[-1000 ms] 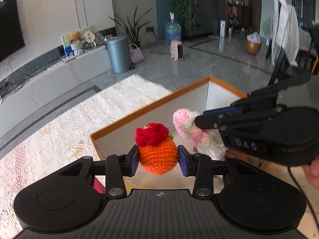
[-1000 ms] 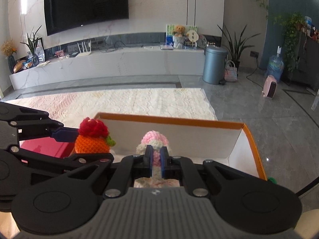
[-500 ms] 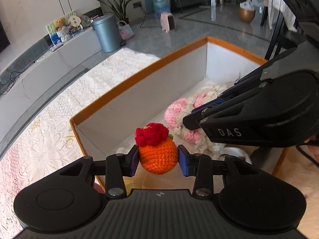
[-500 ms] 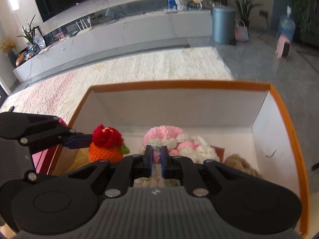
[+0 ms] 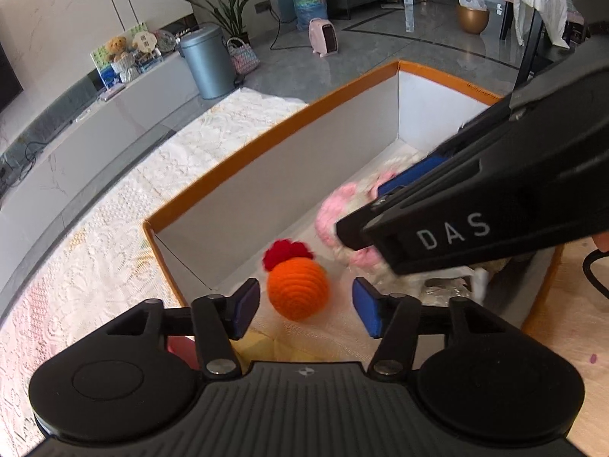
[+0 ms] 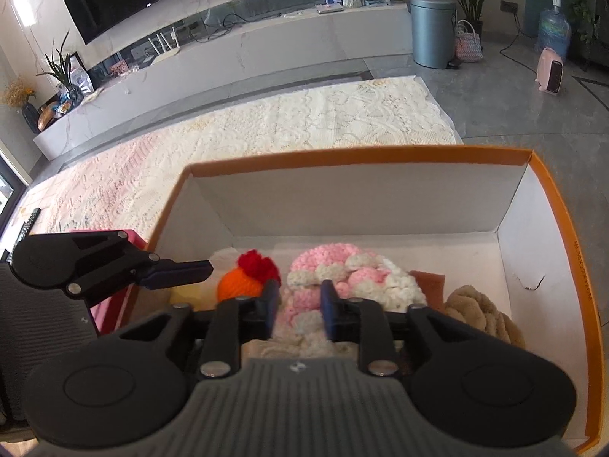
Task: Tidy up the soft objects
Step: 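Lower the fruit and hat into the shoebox and open both tools, then move both tools back over the white cloth pouch and yellow snack bag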
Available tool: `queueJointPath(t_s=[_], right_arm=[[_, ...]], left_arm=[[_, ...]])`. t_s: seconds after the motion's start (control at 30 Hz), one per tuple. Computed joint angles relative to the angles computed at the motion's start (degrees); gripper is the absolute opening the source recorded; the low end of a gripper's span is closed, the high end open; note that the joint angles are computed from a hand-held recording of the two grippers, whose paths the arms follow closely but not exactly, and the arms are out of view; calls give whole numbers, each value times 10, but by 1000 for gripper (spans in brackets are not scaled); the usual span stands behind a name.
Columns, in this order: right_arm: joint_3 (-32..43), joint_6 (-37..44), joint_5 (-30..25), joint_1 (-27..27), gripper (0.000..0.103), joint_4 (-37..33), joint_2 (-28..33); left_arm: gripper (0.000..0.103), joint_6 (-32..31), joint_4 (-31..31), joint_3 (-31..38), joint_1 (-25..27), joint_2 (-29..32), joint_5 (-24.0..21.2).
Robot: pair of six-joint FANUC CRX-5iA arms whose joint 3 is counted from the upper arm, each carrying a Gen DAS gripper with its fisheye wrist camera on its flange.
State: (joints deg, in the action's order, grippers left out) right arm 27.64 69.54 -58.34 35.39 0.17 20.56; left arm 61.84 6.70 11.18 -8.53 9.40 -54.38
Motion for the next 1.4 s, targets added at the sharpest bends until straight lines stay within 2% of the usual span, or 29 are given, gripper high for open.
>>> queueJointPath(t_s=[0.07, 0.13, 0.2, 0.33, 0.47, 0.57, 0.67, 0.8, 0.93, 1.13, 1.27, 1.4], right_arm=[[-16, -11, 16, 9, 50, 26, -13], [-27, -13, 28, 14, 53, 36, -25], [-39, -23, 40, 19, 66, 49, -37], [-60, -47, 56, 29, 69, 76, -60], [-84, -67, 68, 35, 76, 92, -83], [-115, -94, 84, 45, 77, 115, -106], [-164, -140, 118, 56, 87, 149, -140], [-237, -236, 165, 79, 89, 219, -184], [-316, -359, 213, 108, 91, 322, -220], [-403, -521, 264, 150, 93, 442, -246], [-449, -627, 303, 174, 93, 537, -249], [-474, -694, 313, 195, 93, 635, -238]], left_arm=[[75, -7, 5, -7, 1, -8, 8], [80, -24, 18, -18, 4, -17, 16], [81, -33, 23, -26, 5, -26, 24], [89, -42, 34, -44, 6, -47, 43], [89, -51, 41, -68, 8, -70, 65], [89, -58, 47, -103, 11, -99, 105], [89, -53, 57, -141, 15, -131, 145], [89, -43, 100, -197, 32, -176, 192], [89, 1, 102, -247, 49, -229, 234], [86, 32, 132, -314, 97, -308, 243], [83, 58, 95, -325, 128, -343, 220], [82, 76, 86, -345, 175, -376, 182]])
